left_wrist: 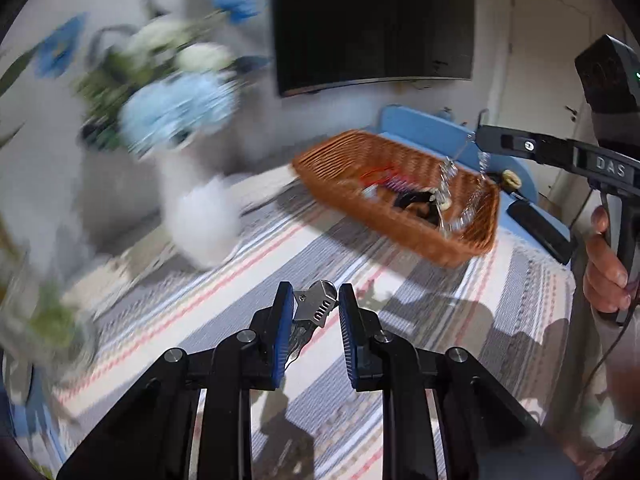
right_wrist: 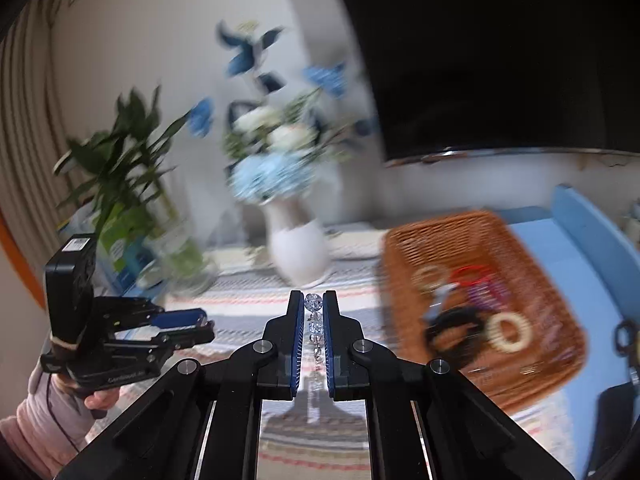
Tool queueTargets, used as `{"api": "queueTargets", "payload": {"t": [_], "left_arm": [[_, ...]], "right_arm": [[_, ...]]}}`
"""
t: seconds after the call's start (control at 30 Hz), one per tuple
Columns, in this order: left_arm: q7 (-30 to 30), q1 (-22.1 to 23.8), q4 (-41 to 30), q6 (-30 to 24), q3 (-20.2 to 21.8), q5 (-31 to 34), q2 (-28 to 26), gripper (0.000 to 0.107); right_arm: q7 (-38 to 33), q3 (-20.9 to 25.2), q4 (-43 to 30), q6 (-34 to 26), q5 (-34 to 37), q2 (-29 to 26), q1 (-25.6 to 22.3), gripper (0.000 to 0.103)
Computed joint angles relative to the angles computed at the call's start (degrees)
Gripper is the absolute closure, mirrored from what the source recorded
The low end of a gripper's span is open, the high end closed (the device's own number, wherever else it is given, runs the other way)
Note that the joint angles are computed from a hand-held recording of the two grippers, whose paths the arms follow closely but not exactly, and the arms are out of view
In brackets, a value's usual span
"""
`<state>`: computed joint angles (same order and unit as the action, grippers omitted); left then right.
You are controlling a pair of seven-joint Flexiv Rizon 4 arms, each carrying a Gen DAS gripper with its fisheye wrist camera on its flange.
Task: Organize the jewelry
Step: 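Carry the keys and earrings over the basket and open both tools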
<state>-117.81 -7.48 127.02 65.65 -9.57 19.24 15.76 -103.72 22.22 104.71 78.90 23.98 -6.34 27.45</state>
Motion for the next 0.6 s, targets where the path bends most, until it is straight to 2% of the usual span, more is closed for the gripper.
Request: {"api": "queueTargets", "payload": {"t": [0.13, 0.27, 0.47, 0.6], "left_arm": [[0.3, -0.3, -7.5, 1.1, -1.5, 0.6, -8.2, 0.084], [1.8, -2.1, -15.1, 3.1, -0.6, -0.5, -17.0, 0.084], [6.7, -3.7, -21.9, 7.4, 1.3, -7.5, -27.2, 0.084], [10.3, -4.8, -24.3, 9.2, 2.1, -12.1, -31.4, 0.084]], "right_arm": [[2.3, -2.5, -1.4, 0.2, -2.5, -1.1, -1.3, 0.094], [10.1, -6.1, -2.3, 2.1, -11.9, -4.4, -0.8, 0.094], [15.6, -6.2, -7.8, 0.5, -17.1, -10.8, -3.9, 0.094], [15.4, -3.9, -8.6, 0.6, -16.4, -12.6, -7.4, 0.094]]}}
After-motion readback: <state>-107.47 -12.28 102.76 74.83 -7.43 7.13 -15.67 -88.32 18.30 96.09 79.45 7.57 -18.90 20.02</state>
